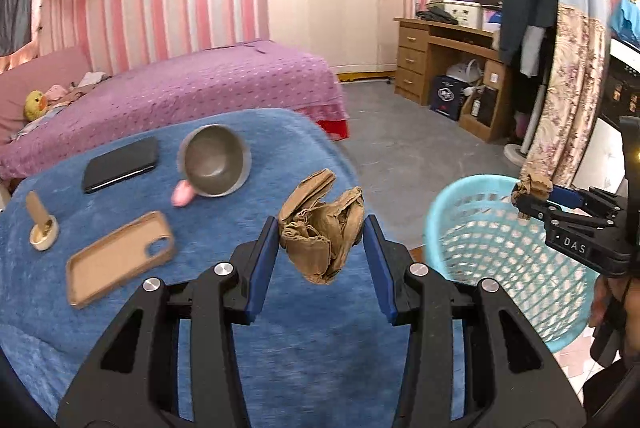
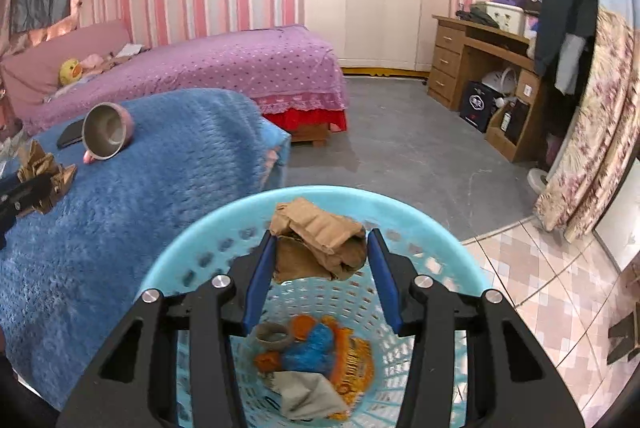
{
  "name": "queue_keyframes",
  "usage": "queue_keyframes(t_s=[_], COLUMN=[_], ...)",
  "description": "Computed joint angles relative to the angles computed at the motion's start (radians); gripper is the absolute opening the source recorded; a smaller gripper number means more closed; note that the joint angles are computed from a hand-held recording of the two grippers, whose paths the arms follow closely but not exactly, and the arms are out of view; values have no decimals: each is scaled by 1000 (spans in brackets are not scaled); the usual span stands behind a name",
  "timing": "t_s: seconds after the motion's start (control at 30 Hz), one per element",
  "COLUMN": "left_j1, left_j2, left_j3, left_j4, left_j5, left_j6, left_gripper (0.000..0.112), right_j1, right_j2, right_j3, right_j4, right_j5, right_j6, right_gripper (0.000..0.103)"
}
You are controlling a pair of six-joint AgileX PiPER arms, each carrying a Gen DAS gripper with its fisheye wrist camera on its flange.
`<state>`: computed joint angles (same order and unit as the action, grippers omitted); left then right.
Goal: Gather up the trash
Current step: 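Carry both crumpled brown papers over the blue basket, then open both tools to drop the crumpled papers into the basket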
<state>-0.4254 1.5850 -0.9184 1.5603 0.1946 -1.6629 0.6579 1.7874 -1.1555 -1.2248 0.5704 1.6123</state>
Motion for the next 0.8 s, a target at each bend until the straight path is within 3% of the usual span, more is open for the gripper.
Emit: queue_keyframes(t_s=[0.23, 0.67, 0.73, 0.8], left_j1=[-139, -275, -269, -267], left_j2=[82, 206, 212, 207], left_j3=[-75, -230, -242, -238], left_j4=[-24, -266, -315, -280], left_j5=[46, 67, 64, 87], left_j6=[-35, 148, 187, 148], left_gripper=[42, 44, 54, 75], right_j1=[-55, -83, -85, -87], right_j2=[-93, -122, -126, -126], right_j3=[128, 167, 175, 171], right_j4=[-94, -132, -136, -122], right_j5=[-1, -6, -8, -10], right_j6=[116, 211, 210, 188], right_gripper=[46, 46, 46, 46])
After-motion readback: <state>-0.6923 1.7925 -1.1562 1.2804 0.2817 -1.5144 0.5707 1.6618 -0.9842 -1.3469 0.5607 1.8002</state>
